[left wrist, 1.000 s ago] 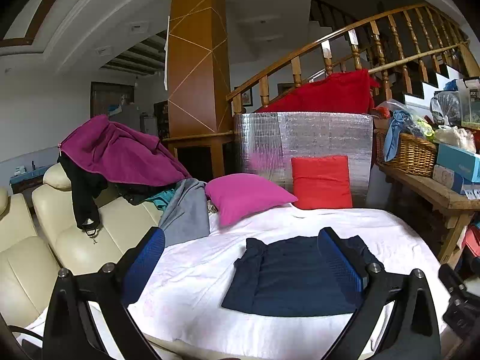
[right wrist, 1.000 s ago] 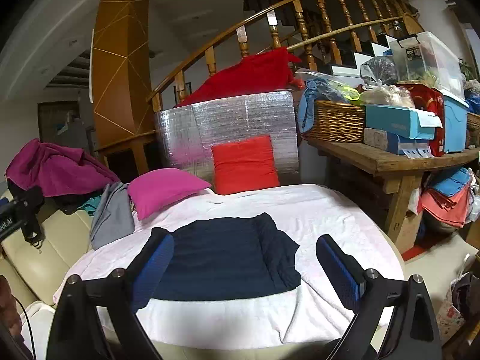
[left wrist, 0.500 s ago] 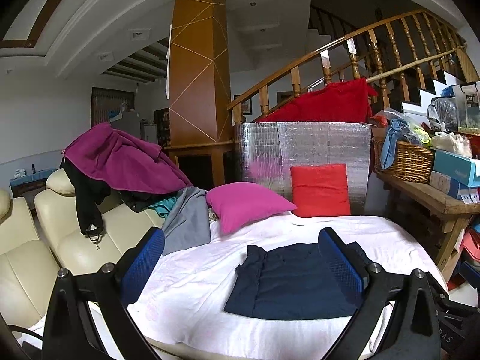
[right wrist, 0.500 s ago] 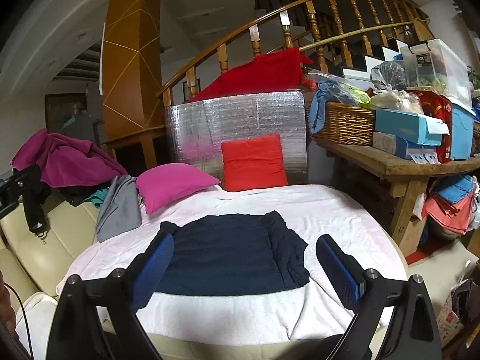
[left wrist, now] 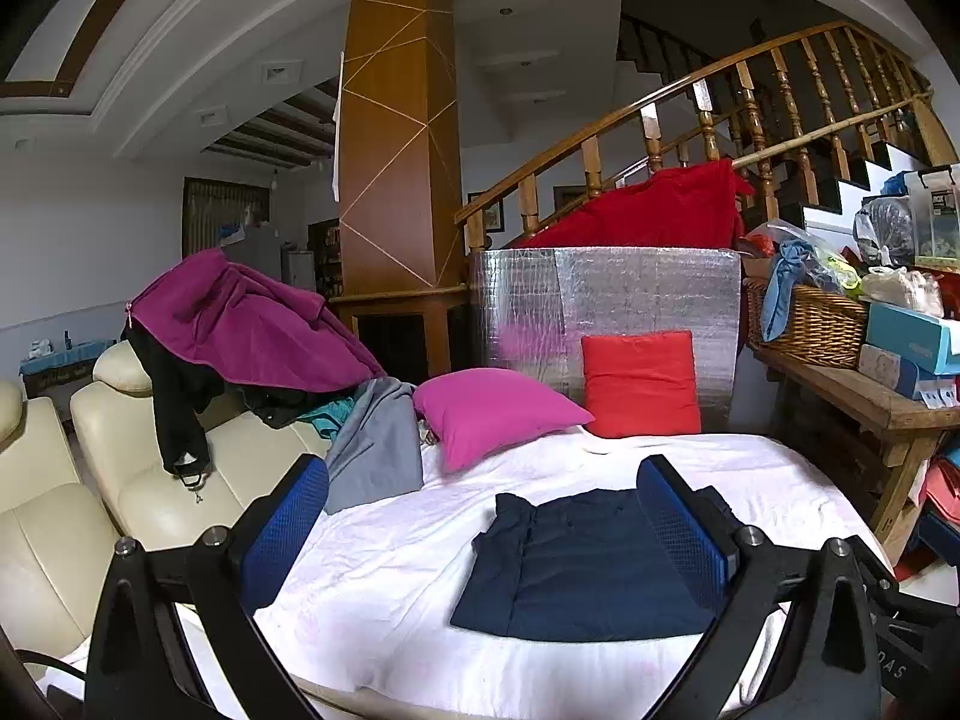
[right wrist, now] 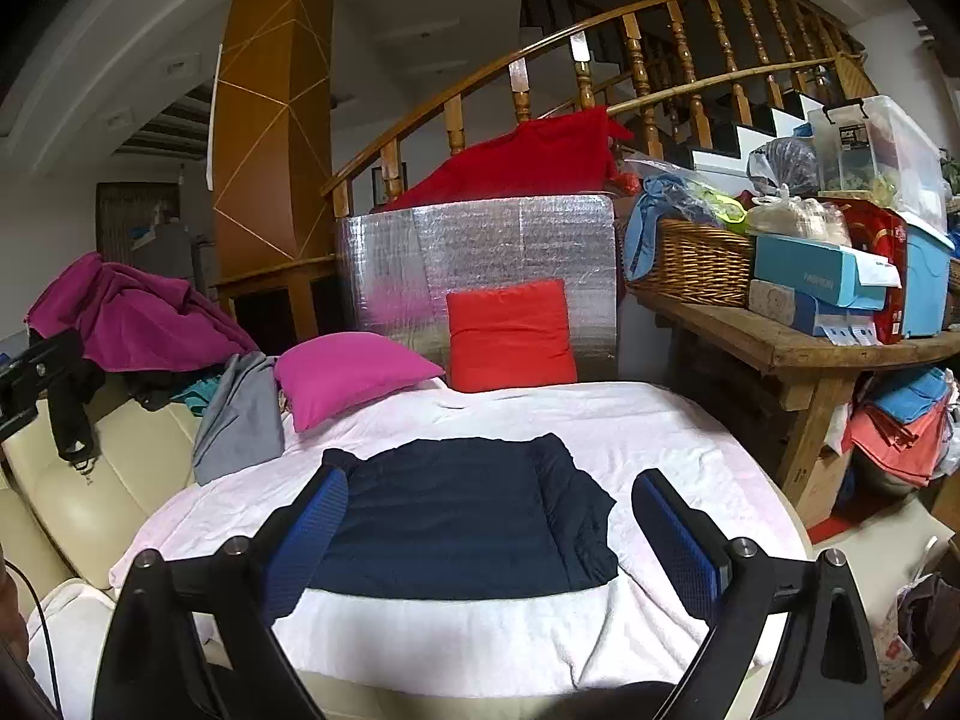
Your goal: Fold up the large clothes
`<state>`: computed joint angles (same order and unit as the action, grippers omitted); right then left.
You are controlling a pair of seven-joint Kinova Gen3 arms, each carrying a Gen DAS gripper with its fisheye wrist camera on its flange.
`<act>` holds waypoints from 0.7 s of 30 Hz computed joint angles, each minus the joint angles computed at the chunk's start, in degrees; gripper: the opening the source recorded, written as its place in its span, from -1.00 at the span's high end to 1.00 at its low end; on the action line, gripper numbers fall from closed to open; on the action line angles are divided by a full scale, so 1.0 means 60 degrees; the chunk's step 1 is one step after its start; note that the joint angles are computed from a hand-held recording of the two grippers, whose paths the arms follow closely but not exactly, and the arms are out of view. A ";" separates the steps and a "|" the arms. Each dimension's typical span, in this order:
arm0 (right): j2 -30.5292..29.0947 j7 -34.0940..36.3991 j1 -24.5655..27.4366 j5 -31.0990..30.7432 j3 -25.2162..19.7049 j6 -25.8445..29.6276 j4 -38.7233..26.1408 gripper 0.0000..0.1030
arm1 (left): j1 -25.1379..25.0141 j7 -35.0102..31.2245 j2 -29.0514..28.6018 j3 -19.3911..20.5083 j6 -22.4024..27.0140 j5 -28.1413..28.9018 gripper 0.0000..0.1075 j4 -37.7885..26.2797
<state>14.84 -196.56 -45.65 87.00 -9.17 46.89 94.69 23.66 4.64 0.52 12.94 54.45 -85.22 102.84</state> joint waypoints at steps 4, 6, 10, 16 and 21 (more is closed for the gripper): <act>-0.0030 -0.0006 0.0003 0.0072 -0.0003 0.0030 0.0020 -0.89 | -0.0012 -0.0044 -0.0009 -0.0003 -0.0057 -0.0008 -0.90 -0.0021; -0.0052 0.0013 0.0040 0.0089 -0.0006 -0.0010 0.0023 -0.89 | -0.0010 -0.0056 -0.0008 0.0005 -0.0054 -0.0011 -0.90 -0.0036; -0.0068 0.0061 0.0123 0.0062 -0.0006 -0.0114 -0.0004 -0.89 | -0.0035 -0.0127 0.0011 -0.0013 -0.0124 0.0025 -0.90 -0.0115; 0.0070 0.0409 0.0259 -0.0202 0.0106 -0.0267 -0.0336 -0.89 | -0.0145 -0.0402 0.0120 -0.0131 -0.0439 0.0194 -0.90 -0.0341; 0.0384 0.1162 0.0451 -0.0755 0.0408 -0.0589 -0.0979 -0.89 | -0.0438 -0.0328 0.0357 -0.0465 -0.1293 0.0112 -0.90 -0.0558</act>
